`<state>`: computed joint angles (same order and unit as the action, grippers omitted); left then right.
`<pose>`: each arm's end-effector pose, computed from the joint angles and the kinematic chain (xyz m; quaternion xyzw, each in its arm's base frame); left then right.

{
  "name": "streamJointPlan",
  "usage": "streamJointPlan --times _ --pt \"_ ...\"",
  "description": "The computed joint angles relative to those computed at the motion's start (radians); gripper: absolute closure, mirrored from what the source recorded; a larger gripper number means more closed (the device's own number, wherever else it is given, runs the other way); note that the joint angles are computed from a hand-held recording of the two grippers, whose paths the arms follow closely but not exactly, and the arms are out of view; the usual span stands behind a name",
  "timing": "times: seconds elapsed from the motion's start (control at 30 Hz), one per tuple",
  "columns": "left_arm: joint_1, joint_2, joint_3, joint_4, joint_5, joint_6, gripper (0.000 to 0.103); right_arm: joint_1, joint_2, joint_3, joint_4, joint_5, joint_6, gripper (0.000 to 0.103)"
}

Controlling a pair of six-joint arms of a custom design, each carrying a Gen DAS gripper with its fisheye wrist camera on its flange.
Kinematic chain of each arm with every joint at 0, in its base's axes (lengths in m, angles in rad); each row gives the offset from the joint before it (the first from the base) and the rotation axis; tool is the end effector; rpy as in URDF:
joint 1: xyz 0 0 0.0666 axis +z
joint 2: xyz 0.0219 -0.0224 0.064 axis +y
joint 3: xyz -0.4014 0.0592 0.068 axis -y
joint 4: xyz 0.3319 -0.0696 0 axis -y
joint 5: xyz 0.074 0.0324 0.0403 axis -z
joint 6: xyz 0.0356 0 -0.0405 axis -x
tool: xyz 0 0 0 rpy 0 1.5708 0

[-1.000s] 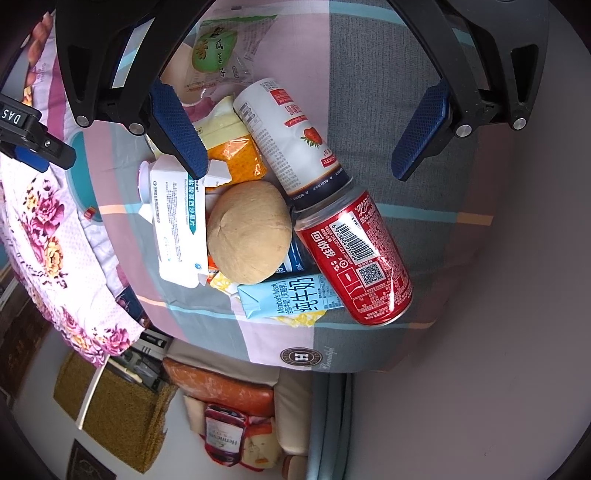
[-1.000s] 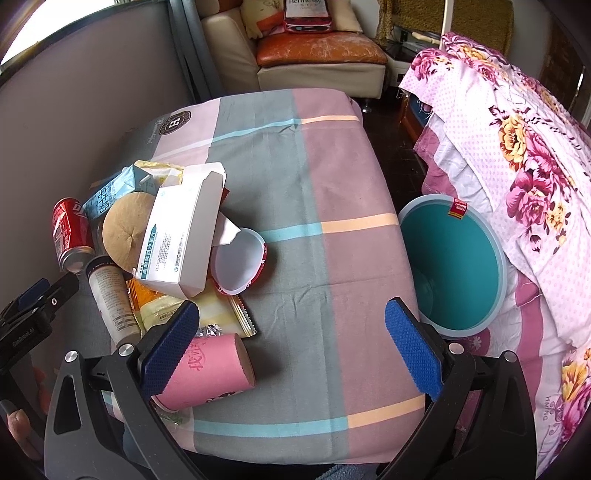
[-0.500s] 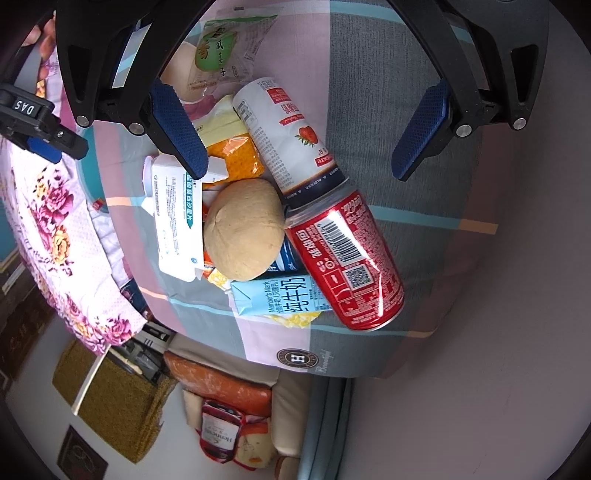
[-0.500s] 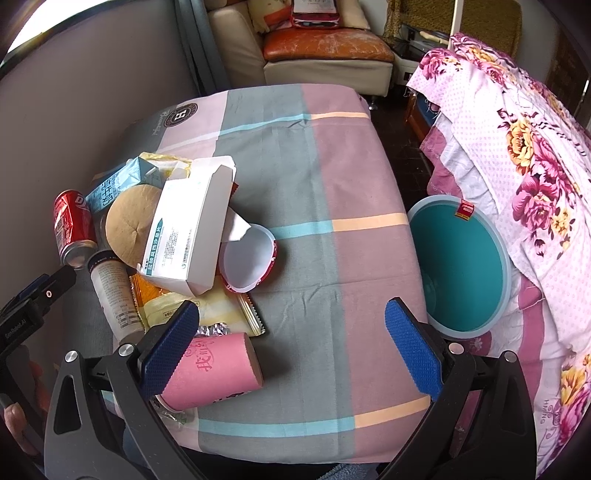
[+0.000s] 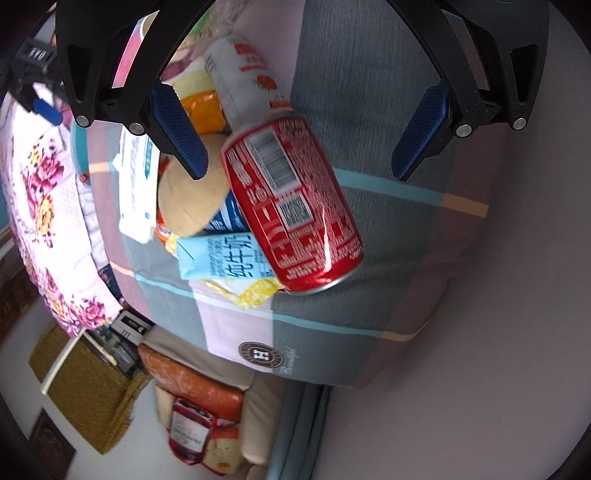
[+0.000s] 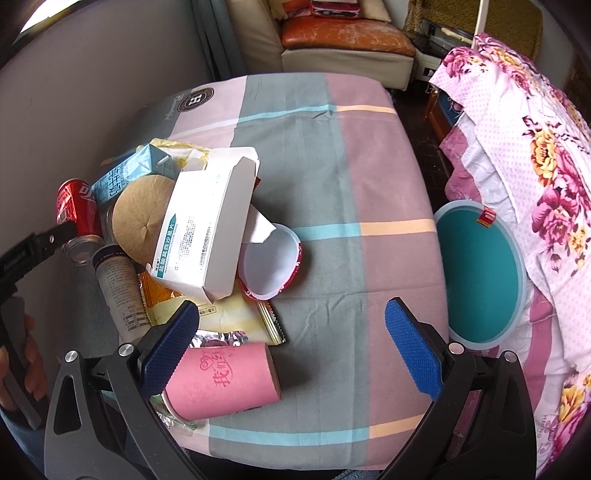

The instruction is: Collect trash

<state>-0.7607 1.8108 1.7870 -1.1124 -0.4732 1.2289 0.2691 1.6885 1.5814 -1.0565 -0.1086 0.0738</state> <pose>0.4162 -0.3743 0.4005 -0.2694 0.9117 -0.0511 0.3061 0.4904 0.1388 0.3852 -0.1777 0.9617 0.0726 0.1958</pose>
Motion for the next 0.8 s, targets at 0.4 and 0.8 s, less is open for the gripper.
streamJointPlan --times 0.4,0.8 --pt "0.055 -0.003 -0.066 0.08 0.111 -0.033 0.034 0.073 0.151 0.201 -0.132 0.002 0.011 0.006" --pt "0.051 -0.045 -0.139 0.159 0.126 -0.111 0.034 0.154 0.341 0.423 -0.272 0.069 0.012 0.006"
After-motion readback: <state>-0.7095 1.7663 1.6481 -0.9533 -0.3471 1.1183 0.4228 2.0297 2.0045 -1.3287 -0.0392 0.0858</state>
